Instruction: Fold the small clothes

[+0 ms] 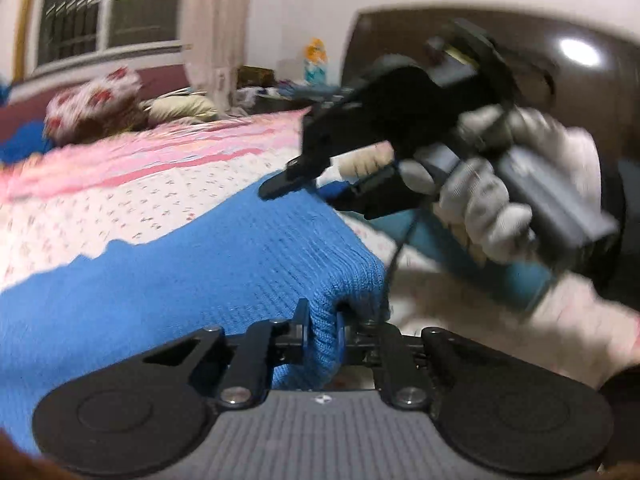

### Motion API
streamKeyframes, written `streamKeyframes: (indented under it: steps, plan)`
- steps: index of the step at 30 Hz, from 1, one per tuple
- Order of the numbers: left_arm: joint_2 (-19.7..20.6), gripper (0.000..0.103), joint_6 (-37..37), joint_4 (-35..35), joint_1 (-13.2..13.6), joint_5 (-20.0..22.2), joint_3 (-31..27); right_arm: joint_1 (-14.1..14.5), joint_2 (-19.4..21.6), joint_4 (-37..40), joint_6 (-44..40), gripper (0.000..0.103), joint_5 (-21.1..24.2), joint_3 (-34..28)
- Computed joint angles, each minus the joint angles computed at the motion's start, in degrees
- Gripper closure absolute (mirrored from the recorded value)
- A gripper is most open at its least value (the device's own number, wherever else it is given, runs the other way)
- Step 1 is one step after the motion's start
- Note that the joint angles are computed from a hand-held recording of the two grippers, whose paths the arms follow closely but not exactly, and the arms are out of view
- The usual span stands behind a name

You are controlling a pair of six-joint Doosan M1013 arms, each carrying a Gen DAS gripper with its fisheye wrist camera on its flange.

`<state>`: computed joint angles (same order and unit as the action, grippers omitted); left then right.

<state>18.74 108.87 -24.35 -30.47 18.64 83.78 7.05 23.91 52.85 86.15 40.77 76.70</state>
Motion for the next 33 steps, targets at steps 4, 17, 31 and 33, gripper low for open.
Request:
streamKeyframes:
  steps: [4,17,31,33]
  plan:
    - [-2.7,0.085,4.0,-12.5,2.5,-3.0,2.8,1.3,0.0,0.9,-1.5,0.080,0.3,-2.6]
    - [-9.6,0.085,-30.0,5.4,9.5,-9.3,12.9,11.1,9.7,-7.8,3.2,0.082,7.3,-21.1]
    - [-14.2,0.084,-66.6,37.5,9.8,-4.5,17.7,14.1,13.2,-7.1,4.3,0.073,12.5,-25.8]
    - [-15.1,0.084,-68.0,39.5,9.6,-5.5,17.9,14.4,11.8,-8.7,2.8,0.073,10.5,-24.5]
